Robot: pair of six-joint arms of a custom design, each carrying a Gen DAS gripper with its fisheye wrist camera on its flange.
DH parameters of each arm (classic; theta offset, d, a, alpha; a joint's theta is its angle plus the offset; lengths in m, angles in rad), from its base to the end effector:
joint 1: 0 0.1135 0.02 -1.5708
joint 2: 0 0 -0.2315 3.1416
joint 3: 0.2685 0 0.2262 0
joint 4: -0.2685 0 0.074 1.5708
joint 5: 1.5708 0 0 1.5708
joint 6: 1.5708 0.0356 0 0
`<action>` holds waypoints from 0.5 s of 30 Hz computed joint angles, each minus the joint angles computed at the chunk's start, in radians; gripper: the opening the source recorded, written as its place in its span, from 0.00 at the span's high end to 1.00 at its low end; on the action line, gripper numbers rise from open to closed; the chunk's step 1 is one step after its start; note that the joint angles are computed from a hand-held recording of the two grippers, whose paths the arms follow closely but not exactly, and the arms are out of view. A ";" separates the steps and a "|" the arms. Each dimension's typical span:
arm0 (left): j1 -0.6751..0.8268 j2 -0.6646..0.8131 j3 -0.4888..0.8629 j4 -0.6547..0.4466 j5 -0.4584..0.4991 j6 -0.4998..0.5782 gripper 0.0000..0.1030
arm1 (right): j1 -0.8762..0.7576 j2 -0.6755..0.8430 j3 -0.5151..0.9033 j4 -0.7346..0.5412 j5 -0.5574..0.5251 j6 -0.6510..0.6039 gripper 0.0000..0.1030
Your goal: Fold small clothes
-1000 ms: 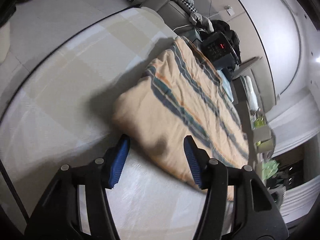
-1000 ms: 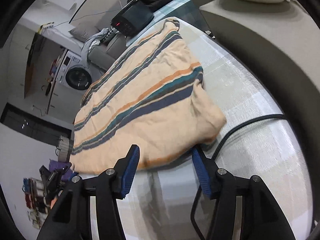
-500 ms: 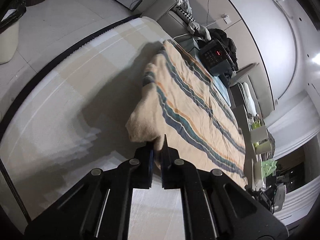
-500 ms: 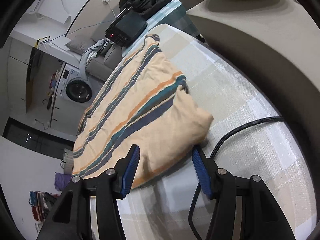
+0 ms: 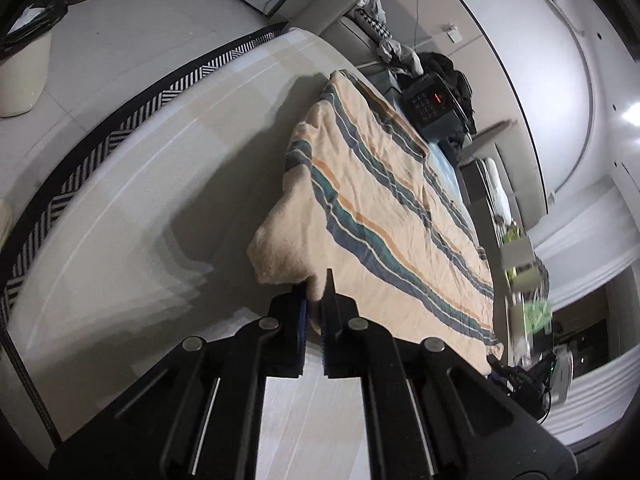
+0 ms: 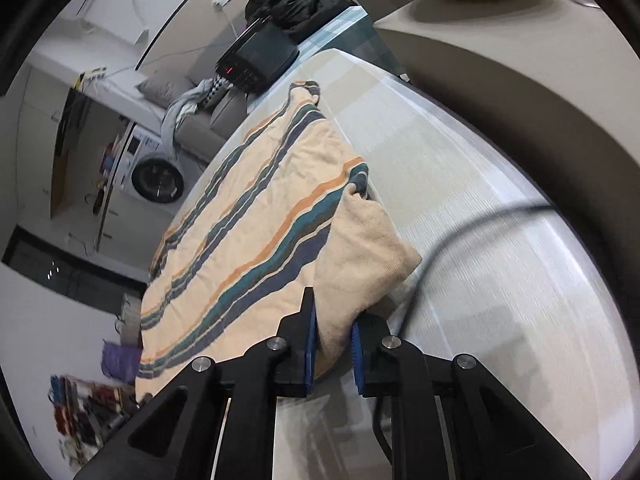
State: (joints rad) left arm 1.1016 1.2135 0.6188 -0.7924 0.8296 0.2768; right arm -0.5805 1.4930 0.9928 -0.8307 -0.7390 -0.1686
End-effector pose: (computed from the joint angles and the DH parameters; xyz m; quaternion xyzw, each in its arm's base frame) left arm 0.1008 0.1408 0.1615 -0.3314 0.8498 -0.2563 0.3200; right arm 0.2189 -0.1149 0.1949 0.1470 0.9151 0.2929 0.2350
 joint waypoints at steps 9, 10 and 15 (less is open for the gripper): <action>0.449 0.085 0.044 -0.481 -0.071 0.750 0.88 | -0.277 -0.160 -0.074 -0.310 -0.006 -0.437 0.79; 0.492 0.073 0.057 -0.511 -0.066 0.793 0.86 | -0.302 -0.171 -0.057 -0.315 -0.005 -0.438 0.75; 0.576 -0.014 0.107 -0.574 -0.050 0.869 0.65 | -0.505 -0.224 0.064 -0.424 -0.027 -0.610 0.56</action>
State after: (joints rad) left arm 1.6774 1.2000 0.7254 -1.3663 0.7796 1.1458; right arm -1.0855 1.2686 1.0564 -1.2545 -0.7662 -0.7786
